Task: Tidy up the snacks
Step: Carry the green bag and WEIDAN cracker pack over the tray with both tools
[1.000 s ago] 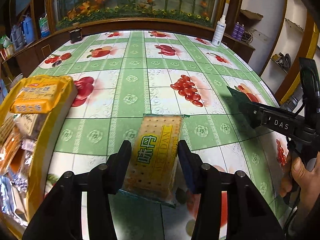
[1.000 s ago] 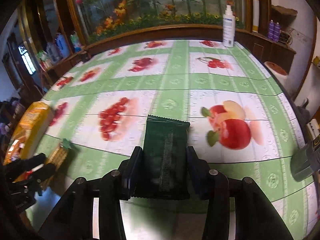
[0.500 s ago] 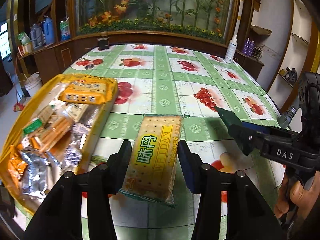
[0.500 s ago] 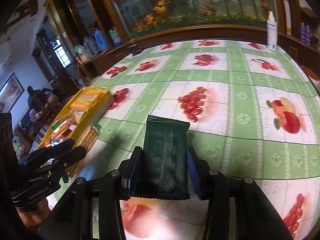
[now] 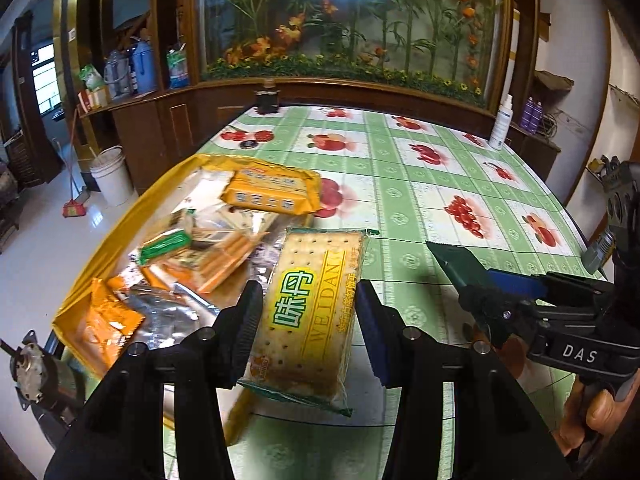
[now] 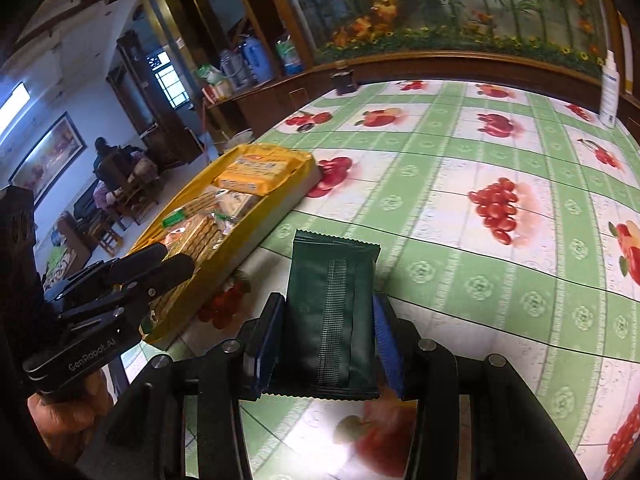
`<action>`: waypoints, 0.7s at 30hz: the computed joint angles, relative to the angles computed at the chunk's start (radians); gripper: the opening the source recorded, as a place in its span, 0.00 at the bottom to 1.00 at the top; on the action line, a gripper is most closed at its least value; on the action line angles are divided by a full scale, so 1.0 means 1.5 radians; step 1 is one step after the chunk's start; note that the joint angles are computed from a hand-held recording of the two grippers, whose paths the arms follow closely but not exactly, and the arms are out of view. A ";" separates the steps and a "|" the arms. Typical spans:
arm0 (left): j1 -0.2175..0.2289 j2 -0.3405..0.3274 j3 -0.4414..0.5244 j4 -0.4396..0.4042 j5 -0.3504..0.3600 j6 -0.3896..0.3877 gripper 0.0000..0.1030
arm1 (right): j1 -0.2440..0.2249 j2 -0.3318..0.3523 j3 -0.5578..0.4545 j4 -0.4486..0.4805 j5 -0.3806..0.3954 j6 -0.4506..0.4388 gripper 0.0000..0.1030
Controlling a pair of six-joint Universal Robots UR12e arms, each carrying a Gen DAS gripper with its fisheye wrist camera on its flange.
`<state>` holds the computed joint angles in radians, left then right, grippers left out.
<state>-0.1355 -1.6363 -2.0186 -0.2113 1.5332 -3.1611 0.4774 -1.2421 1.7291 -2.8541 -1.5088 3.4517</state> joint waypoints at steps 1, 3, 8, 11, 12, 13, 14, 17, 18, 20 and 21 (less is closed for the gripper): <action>0.003 0.001 -0.001 0.002 0.001 -0.003 0.45 | 0.002 0.002 -0.004 0.001 0.005 -0.002 0.44; 0.009 0.004 -0.004 0.003 0.001 -0.010 0.45 | 0.006 0.007 -0.011 0.005 0.010 -0.007 0.44; 0.020 0.009 -0.009 0.012 0.004 -0.018 0.45 | 0.014 0.018 -0.029 0.016 0.023 -0.023 0.44; 0.028 0.010 -0.012 0.015 0.006 -0.021 0.45 | 0.017 0.026 -0.042 0.022 0.030 -0.031 0.44; 0.030 0.011 -0.013 0.017 0.008 -0.023 0.45 | 0.019 0.028 -0.047 0.023 0.031 -0.035 0.44; 0.032 0.011 -0.014 0.016 0.010 -0.024 0.45 | 0.020 0.031 -0.051 0.024 0.033 -0.037 0.44; 0.034 0.011 -0.015 0.014 0.011 -0.024 0.45 | 0.022 0.034 -0.056 0.025 0.035 -0.040 0.44; 0.041 0.012 -0.017 0.012 0.015 -0.031 0.45 | 0.026 0.043 -0.072 0.028 0.038 -0.050 0.44; 0.044 0.013 -0.018 0.013 0.016 -0.034 0.45 | 0.028 0.048 -0.080 0.031 0.040 -0.054 0.44; 0.049 0.013 -0.018 0.012 0.019 -0.039 0.45 | 0.030 0.056 -0.092 0.036 0.042 -0.059 0.44; 0.051 0.013 -0.018 0.010 0.021 -0.040 0.45 | 0.031 0.060 -0.098 0.038 0.043 -0.062 0.44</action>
